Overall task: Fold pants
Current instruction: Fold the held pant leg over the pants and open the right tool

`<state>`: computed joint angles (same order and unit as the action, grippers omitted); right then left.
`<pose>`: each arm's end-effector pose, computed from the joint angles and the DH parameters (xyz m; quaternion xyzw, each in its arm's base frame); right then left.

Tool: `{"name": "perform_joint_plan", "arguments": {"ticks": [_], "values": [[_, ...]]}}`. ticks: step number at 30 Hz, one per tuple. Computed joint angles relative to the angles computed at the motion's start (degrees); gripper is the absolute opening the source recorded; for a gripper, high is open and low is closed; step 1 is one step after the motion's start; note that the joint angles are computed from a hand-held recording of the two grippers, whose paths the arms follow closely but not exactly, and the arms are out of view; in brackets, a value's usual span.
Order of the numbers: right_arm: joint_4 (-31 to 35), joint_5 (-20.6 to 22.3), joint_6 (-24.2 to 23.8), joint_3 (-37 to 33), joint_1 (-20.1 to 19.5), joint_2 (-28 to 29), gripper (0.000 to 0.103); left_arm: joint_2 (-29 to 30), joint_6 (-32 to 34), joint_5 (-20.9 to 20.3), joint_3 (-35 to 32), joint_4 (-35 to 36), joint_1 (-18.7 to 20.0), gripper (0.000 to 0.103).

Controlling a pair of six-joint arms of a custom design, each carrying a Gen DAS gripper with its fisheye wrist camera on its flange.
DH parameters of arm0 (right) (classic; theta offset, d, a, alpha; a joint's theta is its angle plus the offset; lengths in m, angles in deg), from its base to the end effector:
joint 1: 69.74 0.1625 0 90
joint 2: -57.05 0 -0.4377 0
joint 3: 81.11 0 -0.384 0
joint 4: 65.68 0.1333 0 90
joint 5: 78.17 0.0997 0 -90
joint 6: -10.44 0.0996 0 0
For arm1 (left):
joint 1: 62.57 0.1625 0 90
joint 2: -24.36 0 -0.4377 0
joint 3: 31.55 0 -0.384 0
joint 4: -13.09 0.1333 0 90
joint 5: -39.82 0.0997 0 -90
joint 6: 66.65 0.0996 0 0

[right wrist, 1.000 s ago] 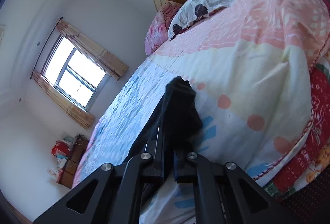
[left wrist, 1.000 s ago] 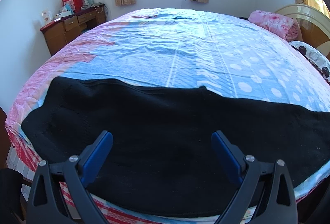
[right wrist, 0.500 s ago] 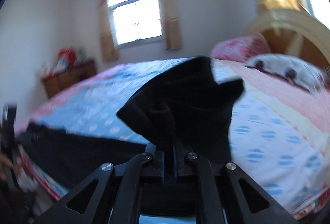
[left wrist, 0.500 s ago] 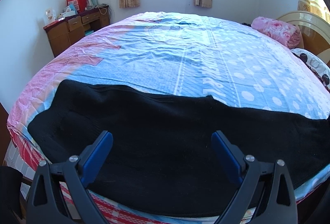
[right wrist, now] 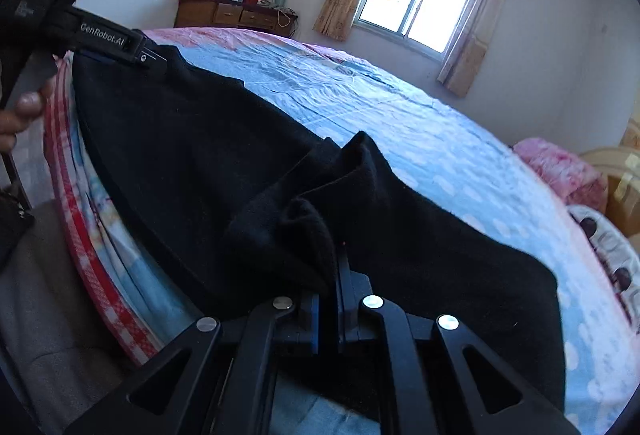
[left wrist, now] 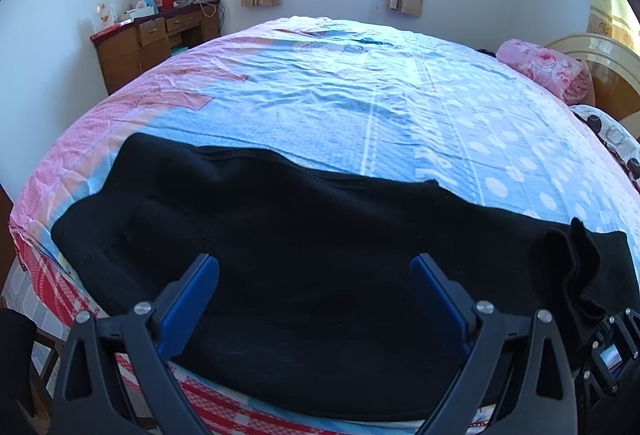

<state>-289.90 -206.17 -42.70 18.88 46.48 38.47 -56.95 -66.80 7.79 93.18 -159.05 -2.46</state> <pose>0.3275 -0.5020 -0.0457 0.4293 -0.7442 0.3411 0.3815 -0.0384 -0.5037 0.3524 0.0565 0.8389 -0.3986 0.3664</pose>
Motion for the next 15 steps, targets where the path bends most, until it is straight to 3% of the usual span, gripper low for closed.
{"name": "perform_joint_plan", "arguments": {"ticks": [7,11,15], "values": [[-5.33,-1.87,-7.26,-3.55,2.33,4.00,0.006,-0.31,0.46,-0.28,-0.07,-1.00,0.07,0.099],[-3.52,-3.06,-4.72,-4.14,2.11,4.55,0.006,-0.30,1.39,-0.26,0.12,-1.61,-0.03,0.099],[-4.23,-2.54,-5.61,-4.49,1.78,4.41,0.008,0.07,2.10,0.77,0.23,-1.74,-0.19,0.099]]}}
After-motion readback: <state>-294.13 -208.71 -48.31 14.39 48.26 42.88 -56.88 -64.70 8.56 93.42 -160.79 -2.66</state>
